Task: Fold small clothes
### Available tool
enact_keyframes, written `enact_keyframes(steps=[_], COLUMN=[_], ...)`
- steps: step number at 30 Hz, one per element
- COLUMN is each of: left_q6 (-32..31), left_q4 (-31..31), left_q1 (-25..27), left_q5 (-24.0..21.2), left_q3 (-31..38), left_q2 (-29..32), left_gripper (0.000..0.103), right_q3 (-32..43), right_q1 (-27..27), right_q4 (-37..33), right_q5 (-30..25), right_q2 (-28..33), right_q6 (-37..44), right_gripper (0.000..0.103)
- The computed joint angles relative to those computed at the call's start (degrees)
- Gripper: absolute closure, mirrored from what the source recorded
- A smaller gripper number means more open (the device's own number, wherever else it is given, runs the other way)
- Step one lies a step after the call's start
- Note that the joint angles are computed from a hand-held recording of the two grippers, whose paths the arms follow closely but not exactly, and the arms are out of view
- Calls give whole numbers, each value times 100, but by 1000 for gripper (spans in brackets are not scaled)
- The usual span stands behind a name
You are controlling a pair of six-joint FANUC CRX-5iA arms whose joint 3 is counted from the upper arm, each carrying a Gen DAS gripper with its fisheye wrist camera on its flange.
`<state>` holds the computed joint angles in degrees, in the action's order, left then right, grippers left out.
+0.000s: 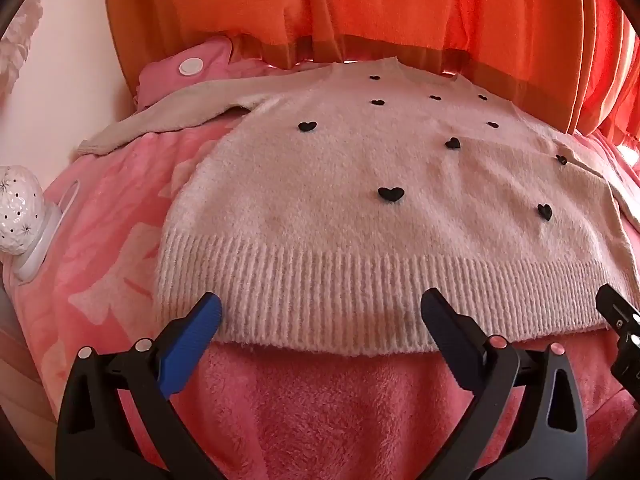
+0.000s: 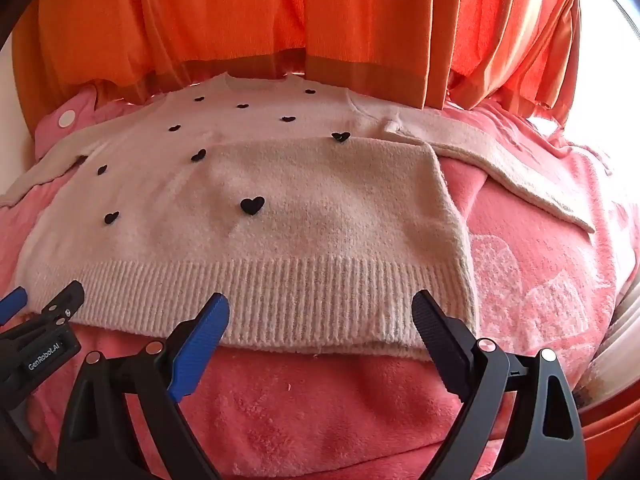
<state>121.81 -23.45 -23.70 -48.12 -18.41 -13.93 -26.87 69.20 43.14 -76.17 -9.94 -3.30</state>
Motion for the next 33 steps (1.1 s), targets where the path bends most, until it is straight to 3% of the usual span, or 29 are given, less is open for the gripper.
enact_keyframes(steps=[33], left_q6=[-125], left_q4=[93], left_q1=[45], left_q5=[20], left_q3=[-44], left_q2=[-61], left_gripper=[5], right_q3=[12], right_q1=[8], right_q4=[51], right_q5=[38], right_q2=[22], right_q6=[46], right_gripper=[13])
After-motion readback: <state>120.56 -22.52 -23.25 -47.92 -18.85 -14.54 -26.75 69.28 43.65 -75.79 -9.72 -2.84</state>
